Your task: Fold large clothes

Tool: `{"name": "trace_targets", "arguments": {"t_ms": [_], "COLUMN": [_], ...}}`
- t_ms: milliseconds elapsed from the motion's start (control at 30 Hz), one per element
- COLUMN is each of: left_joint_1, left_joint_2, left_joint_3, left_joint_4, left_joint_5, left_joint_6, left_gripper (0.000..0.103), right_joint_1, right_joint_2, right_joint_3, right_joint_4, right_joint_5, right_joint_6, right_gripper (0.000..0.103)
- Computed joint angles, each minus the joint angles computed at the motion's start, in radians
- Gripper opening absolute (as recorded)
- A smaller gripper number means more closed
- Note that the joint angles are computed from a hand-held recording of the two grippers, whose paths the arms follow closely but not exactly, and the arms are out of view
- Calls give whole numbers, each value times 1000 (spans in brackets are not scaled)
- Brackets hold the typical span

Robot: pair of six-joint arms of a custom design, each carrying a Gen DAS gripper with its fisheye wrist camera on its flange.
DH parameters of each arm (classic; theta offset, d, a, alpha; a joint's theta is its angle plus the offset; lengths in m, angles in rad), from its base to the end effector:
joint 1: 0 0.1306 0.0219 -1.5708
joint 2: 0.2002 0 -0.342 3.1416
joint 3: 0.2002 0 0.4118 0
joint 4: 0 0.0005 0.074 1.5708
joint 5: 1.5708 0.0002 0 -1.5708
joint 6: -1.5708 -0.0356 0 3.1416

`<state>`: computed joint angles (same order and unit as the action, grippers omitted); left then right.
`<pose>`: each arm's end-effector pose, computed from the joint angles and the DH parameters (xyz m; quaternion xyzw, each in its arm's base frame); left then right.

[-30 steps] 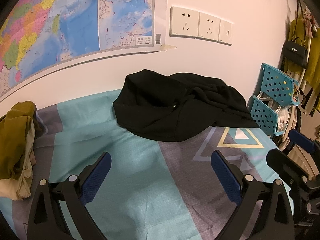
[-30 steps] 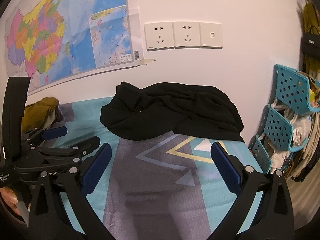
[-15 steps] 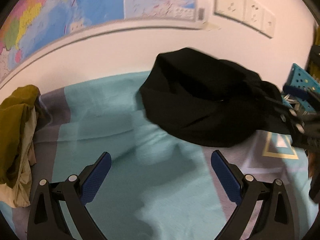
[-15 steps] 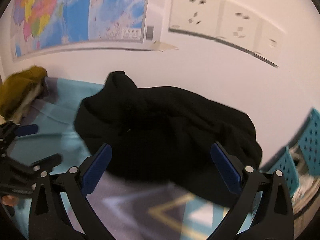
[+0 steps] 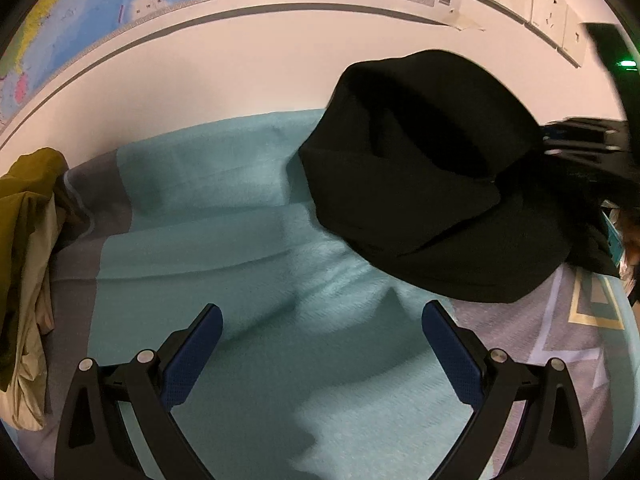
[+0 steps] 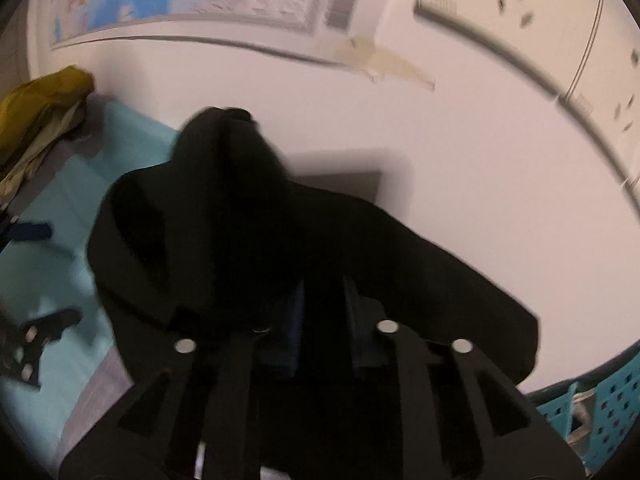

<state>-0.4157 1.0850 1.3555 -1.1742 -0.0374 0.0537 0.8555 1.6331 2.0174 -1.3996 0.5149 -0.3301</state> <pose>0.3571 -0.1567 0.4826 0.1640 0.9304 -0.0589 0.3225 0.3728 0.4016 0.5260 -0.1741 0.9162 -0.0550 0.3567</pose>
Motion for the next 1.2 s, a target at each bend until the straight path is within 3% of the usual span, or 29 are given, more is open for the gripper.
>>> {"name": "trace_targets", "arguments": {"t_ms": [33,67,167,200,267,300,400,433,600,667,700,733,800,833,967,1067,1200], "left_joint_1": [-2,0,0,-1,-6,-8,-12,-11,-4,-1,0,0,2,0,-3,-6,-10], "left_joint_2": [6,9,10,14,17,19,12,10,26,34,39,41,40,43,51,57,55], "left_joint_3": [3,5,4,6,7,6,-6,-8,2,5,6,6,5,5,6,7,6], "left_joint_4": [-1,-2,1,1,6,8,13,11,5,0,-1,-1,3,6,13,15,14], "left_joint_5": [-1,-1,6,4,0,-3,-9,-11,-3,4,3,3,9,8,8,0,-12], "left_joint_6": [2,1,2,2,-2,-3,-6,-6,6,11,10,8,8,12,14,6,6], "left_gripper": [96,96,96,96,96,96,96,96,96,96,96,96,96,96,96,96,96], "right_joint_1": [10,22,53,57,45,45,14,-9,-81,-101,-106,-107,-89,-73,-34,-15,-30], "right_joint_2": [-16,-44,-136,-139,-124,-111,-48,-20,83,121,128,135,135,111,4,-43,-11], "right_joint_3": [-6,-23,-85,-79,-60,-50,-5,19,104,143,151,160,170,144,61,2,17], "right_joint_4": [-1,7,64,42,9,-1,-5,-10,-3,-18,-18,-17,-27,-5,79,95,68], "right_joint_5": [1,-1,12,36,25,54,43,2,-135,-225,-254,-270,-227,-190,-111,-146,-167], "right_joint_6": [18,46,81,77,76,78,98,110,214,228,239,247,252,274,253,258,279], "right_gripper": [10,1,0,6,44,67,66,67,92,83,66,39,26,12,8,6,28]}}
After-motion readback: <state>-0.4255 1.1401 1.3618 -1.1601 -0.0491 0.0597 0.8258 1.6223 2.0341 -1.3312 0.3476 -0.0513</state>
